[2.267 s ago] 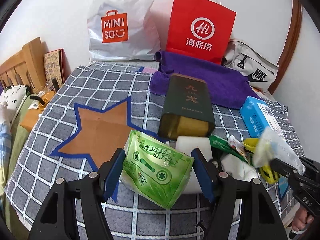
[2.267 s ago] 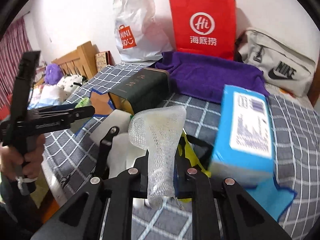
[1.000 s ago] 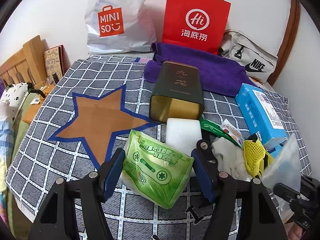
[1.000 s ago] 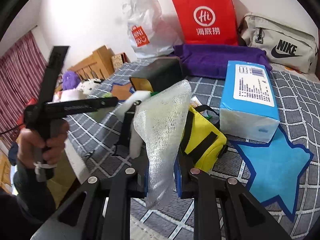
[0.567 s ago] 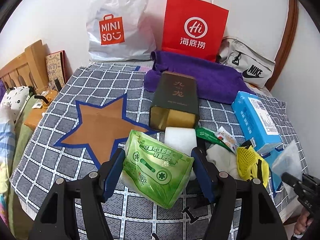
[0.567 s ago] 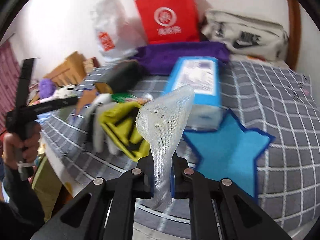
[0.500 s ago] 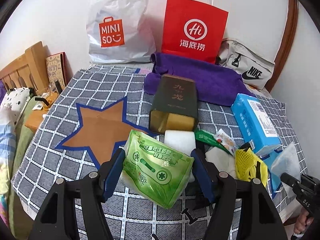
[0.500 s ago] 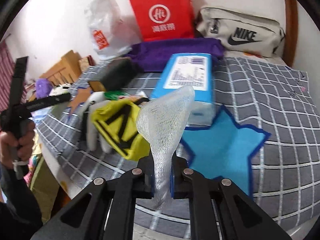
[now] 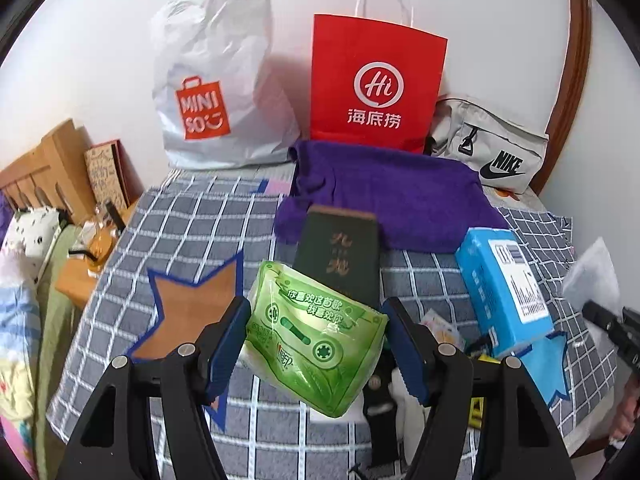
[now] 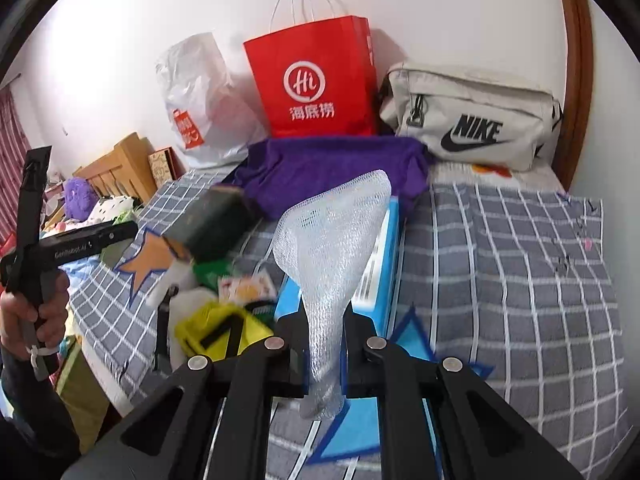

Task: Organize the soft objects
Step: 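Lift the white mesh bag with the right tool while the left tool lifts the green packet, then lower the mesh bag onto the purple towel with the right tool while the left tool releases the packet there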

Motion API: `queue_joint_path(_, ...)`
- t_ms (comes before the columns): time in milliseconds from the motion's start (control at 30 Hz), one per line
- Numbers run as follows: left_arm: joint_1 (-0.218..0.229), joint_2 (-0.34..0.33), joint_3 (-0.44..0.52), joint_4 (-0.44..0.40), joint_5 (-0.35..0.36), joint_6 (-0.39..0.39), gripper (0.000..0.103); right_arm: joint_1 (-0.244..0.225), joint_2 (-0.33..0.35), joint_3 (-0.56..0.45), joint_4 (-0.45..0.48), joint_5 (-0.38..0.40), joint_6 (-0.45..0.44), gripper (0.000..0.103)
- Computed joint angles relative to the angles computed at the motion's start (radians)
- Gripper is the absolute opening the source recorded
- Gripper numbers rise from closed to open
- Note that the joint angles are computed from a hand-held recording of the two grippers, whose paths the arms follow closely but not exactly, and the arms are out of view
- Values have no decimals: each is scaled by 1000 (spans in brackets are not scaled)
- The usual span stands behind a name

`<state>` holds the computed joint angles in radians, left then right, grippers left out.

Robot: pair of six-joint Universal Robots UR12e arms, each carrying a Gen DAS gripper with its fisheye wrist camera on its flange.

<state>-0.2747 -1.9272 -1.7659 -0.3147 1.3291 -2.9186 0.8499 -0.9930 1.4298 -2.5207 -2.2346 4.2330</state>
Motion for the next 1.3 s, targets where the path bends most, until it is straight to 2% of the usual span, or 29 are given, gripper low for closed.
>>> queue_joint_path(100, -9, -16, 38, -16, 6, 2, 66, -19, -1, -13, 11, -3, -22, 10)
queue_joint_path(400, -37, -79, 174, -99, 17, 1, 66, -73, 8, -49, -33, 12, -126, 10)
queue_joint_path(733, -62, -167, 309, -159, 44, -17, 66, -150, 26, -83, -15, 98, -193, 10)
queue_joint_path(900, -67, -210, 371, -216, 31, -20, 66, -183, 41, -105, 1, 143, -220, 10)
queue_joint_path(1300, -98, -320, 530, -291, 54, -11, 66, -253, 101, -175, 44, 241, -316, 10)
